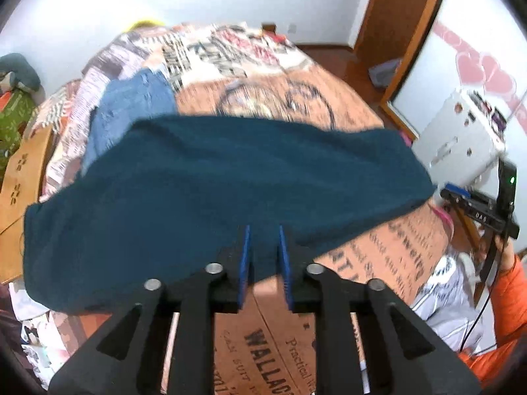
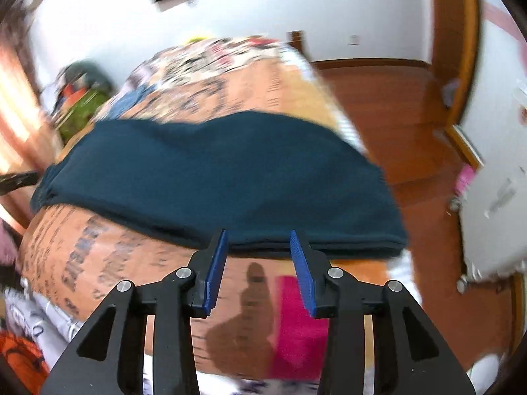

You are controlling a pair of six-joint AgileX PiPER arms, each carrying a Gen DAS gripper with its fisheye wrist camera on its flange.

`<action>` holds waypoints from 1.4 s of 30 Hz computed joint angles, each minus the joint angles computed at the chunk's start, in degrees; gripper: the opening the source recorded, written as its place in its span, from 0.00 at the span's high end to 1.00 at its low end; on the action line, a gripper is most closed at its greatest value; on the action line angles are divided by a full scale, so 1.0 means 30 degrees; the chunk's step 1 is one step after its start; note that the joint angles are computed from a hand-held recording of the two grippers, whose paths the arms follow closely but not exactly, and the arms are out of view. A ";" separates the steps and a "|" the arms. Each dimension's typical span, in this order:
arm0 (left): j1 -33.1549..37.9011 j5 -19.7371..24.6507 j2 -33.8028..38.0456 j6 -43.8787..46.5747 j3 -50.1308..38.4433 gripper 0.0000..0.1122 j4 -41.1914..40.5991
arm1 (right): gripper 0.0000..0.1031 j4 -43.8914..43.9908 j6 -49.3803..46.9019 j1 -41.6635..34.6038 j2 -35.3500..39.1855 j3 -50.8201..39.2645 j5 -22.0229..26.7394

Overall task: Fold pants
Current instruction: 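Open both grippers and smooth the folded pants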

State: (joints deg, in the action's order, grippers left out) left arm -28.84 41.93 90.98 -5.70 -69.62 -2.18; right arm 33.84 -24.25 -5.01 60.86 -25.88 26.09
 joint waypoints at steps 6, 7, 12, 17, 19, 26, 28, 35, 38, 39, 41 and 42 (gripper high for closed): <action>0.0006 0.0188 0.1460 -0.2821 -0.1531 0.61 0.3273 | 0.65 0.2180 -0.1872 -0.4560 0.0867 0.0014 0.0123; 0.0160 0.0268 0.1887 -0.2867 -0.1692 0.61 0.3243 | 0.65 0.2220 -0.1776 -0.4347 0.1052 -0.0128 -0.0069; 0.0800 0.0458 0.4030 -0.3018 -0.1640 0.61 0.2786 | 0.64 0.2905 -0.1689 -0.1479 0.2236 -0.1008 -0.1030; 0.1246 -0.0900 0.3516 -0.2771 0.0030 0.53 0.2400 | 0.60 0.3328 -0.2133 0.1091 0.5389 -0.1440 -0.2253; 0.1302 -0.1180 0.3060 -0.2415 0.0717 0.50 0.2263 | 0.60 0.5085 -0.3812 0.1493 0.5419 -0.0580 -0.3253; 0.1822 -0.0730 0.2009 -0.1173 0.1241 0.49 0.1652 | 0.60 -0.1485 0.1761 0.0960 0.4552 -0.2360 0.0012; 0.1963 -0.0676 0.1763 -0.1020 0.1012 0.49 0.1750 | 0.60 -0.2575 0.2761 0.1237 0.3993 -0.2767 0.0276; 0.1518 0.0615 0.3619 -0.0535 -0.3564 0.49 0.1704 | 0.49 -0.4674 0.5740 0.2504 0.4348 -0.4154 -0.1186; 0.0736 0.1474 0.5577 0.0198 -0.6620 0.49 0.1434 | 0.49 -0.5647 0.7688 0.2370 0.4033 -0.3683 -0.1757; 0.0278 0.1859 0.6513 0.0348 -0.7949 0.49 0.1519 | 0.49 -0.5490 0.7850 0.2019 0.3703 -0.3288 -0.1837; -0.0416 0.2657 0.8172 0.0639 -1.0167 0.49 0.1362 | 0.49 -0.5693 0.8777 0.1438 0.3182 -0.2619 -0.1839; -0.0616 0.2942 0.8739 0.0806 -1.0874 0.49 0.1144 | 0.49 -0.5696 0.9151 0.0955 0.2952 -0.2252 -0.1730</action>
State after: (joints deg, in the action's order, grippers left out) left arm -30.69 50.76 117.20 -3.28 -102.24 1.25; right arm 16.75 3.20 -2.14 69.72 -32.63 20.90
